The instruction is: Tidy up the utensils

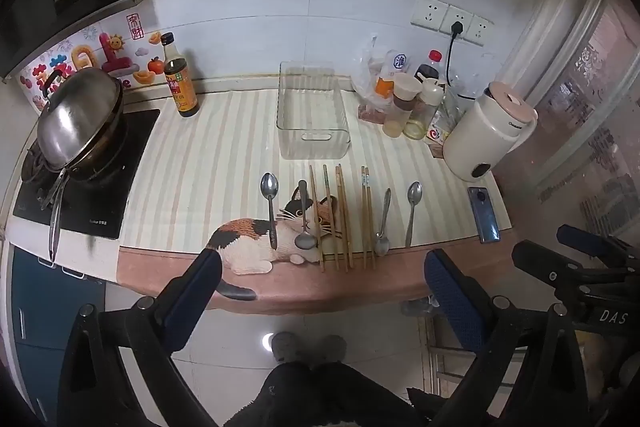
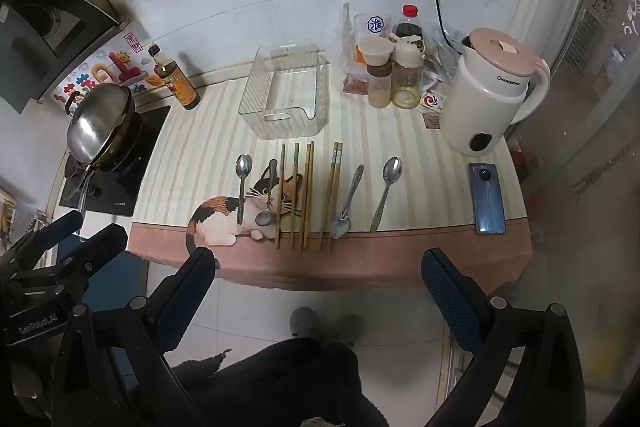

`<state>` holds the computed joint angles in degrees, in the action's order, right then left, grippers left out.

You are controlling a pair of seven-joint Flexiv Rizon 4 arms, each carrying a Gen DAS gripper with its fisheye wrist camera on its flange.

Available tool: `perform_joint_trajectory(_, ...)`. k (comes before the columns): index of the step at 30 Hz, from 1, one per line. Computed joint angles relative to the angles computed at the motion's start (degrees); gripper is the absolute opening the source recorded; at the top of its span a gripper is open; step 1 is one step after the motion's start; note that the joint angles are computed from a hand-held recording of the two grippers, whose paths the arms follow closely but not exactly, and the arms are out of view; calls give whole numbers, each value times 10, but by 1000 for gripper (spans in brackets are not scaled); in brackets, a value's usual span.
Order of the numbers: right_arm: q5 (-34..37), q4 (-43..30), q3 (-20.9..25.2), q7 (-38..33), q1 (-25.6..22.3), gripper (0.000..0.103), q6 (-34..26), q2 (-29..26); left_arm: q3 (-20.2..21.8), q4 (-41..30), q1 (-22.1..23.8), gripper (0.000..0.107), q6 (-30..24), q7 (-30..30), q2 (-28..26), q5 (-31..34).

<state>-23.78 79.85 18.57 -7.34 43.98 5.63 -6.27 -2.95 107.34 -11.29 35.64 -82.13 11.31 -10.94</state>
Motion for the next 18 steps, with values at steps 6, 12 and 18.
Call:
perform_joint_trajectory(6, 2, -4, -1, -4, 0, 103, -4, -2, 1, 1, -1, 103, -1, 1, -1, -7)
perform_joint_trajectory(12, 6, -2, -2, -5, -2, 103, -4, -1, 0, 2, -2, 103, -3, -3, 1, -8)
perform_joint_trajectory(18, 6, -6, -1, -6, -3, 103, -6, -3, 2, 1, -1, 103, -9, -1, 5, -13)
